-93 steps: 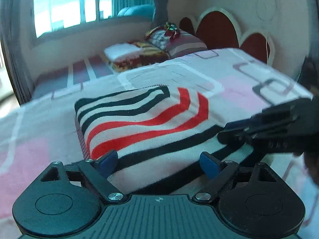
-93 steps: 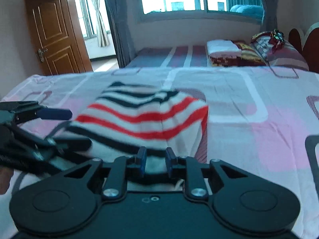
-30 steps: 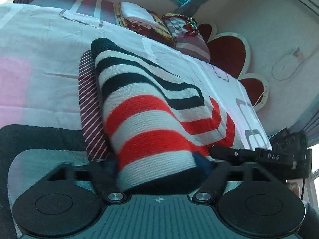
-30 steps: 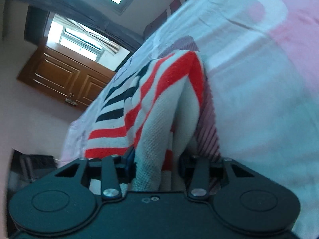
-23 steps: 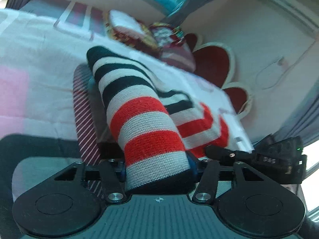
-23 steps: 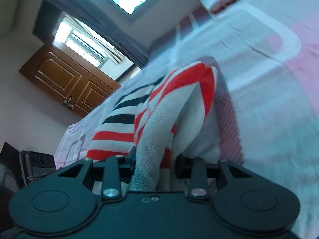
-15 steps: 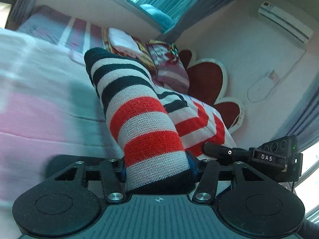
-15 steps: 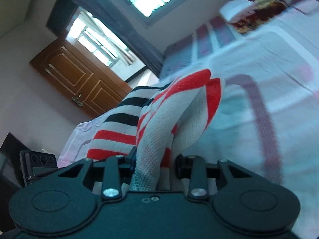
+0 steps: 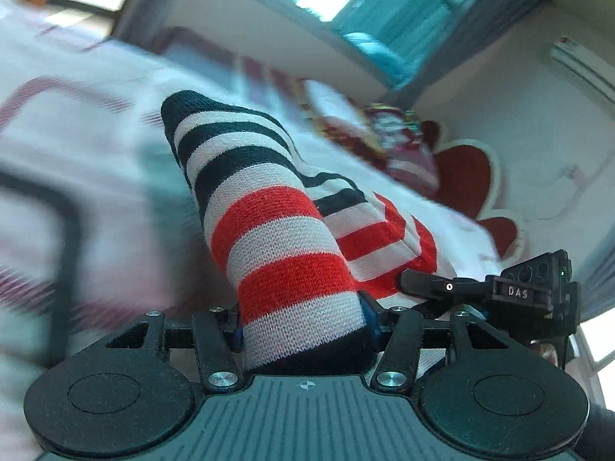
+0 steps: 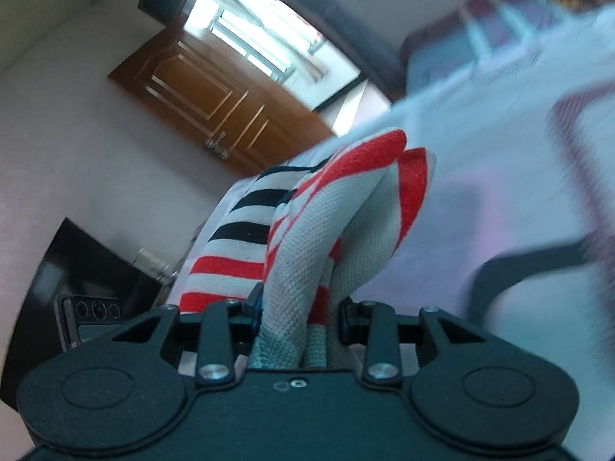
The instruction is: Fold small clothes
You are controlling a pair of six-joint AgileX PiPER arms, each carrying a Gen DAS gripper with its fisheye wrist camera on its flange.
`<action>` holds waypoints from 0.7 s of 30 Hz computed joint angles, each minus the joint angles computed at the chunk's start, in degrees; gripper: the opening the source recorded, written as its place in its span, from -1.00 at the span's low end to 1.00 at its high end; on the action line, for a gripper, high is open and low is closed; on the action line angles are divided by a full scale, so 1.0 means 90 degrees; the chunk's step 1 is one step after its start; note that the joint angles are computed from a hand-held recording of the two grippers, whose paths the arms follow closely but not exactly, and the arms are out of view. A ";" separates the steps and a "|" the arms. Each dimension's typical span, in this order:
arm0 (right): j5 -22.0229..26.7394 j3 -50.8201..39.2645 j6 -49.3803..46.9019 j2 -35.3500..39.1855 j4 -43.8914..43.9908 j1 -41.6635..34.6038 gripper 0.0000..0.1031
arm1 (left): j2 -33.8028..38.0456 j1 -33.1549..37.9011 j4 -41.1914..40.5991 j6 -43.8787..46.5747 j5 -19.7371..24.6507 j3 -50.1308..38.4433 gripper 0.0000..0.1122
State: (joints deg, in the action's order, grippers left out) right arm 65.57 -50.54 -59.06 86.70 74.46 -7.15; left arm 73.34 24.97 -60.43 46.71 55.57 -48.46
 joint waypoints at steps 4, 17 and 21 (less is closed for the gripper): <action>-0.1208 0.0629 -0.0163 0.0648 0.0568 0.1335 -0.25 | 0.0216 0.1233 -0.0091 0.1037 0.0101 0.0804 0.12; -0.0826 0.0412 0.1098 -0.1640 -0.1665 0.0456 0.11 | -0.1816 0.1547 0.0815 0.0578 -0.0339 0.1174 0.36; -0.0530 0.0490 0.1621 -0.1967 -0.2071 0.0890 -0.12 | -0.2061 0.1407 0.1066 0.0412 -0.0229 0.1358 0.36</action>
